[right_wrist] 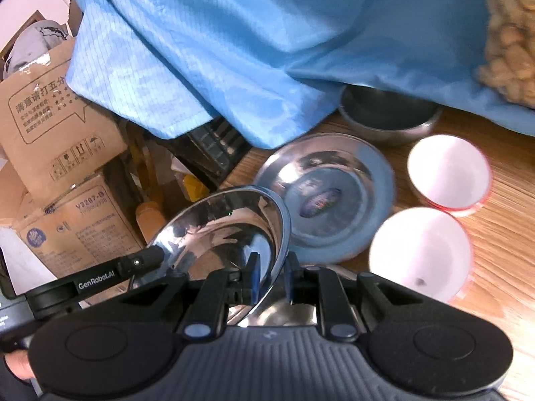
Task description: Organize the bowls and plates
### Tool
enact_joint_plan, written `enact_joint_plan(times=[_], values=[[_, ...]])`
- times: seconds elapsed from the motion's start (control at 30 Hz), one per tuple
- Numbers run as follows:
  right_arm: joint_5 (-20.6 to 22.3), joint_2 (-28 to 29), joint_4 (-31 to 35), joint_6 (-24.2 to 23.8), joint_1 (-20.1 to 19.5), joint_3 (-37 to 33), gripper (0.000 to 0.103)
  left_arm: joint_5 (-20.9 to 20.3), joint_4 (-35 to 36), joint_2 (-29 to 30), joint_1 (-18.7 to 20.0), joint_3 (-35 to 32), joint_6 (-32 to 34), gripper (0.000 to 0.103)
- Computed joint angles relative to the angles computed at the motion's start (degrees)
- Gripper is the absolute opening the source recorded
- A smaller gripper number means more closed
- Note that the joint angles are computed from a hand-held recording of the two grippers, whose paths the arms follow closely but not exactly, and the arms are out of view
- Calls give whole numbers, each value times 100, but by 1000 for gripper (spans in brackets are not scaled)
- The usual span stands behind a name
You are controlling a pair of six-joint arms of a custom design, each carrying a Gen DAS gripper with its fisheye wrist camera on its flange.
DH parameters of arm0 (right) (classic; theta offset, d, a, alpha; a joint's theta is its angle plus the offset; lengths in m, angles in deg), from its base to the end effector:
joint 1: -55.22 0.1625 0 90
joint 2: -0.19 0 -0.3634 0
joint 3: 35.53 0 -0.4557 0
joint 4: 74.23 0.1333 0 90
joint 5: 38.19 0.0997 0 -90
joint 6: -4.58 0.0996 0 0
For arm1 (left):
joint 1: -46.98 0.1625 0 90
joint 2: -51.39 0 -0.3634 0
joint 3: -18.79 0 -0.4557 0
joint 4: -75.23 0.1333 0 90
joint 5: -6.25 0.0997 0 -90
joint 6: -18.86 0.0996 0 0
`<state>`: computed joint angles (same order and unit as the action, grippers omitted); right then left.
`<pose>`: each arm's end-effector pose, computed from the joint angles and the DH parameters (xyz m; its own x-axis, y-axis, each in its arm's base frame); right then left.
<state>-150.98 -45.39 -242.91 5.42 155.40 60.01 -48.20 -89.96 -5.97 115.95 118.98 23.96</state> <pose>0.2132 -0.6516 0.0405 -0.9425 0.0329 0.3326 -0.1412 0.8628 -0.4855 -0.0576 -0.6826 0.1436 -0.8407 0.0716 -0.5368 0.3794 0.7852 -0.4895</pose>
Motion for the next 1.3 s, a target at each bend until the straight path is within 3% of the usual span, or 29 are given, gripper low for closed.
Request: enact_joint_plan(times=[0.17,0.37,0.6,0.83,1.3], values=[[-47,-394,-72,56,-69,450,17,28,-15,-114,-186,329,39,14],[-98,-793,-20,-203,-101,852,17,137,-83,-264,-361,736,-33,14],[-163,-1078,400,-459,-173,1102,17,307,-128,-256,-477,977,110,14],[-62,-1091,777,-591,-236,1081,17,683,-10,-253,-561,1079,140,14],[-162,-1096,1068,-591,-293,1030,17,799,403,-104,-560,998,109,15]])
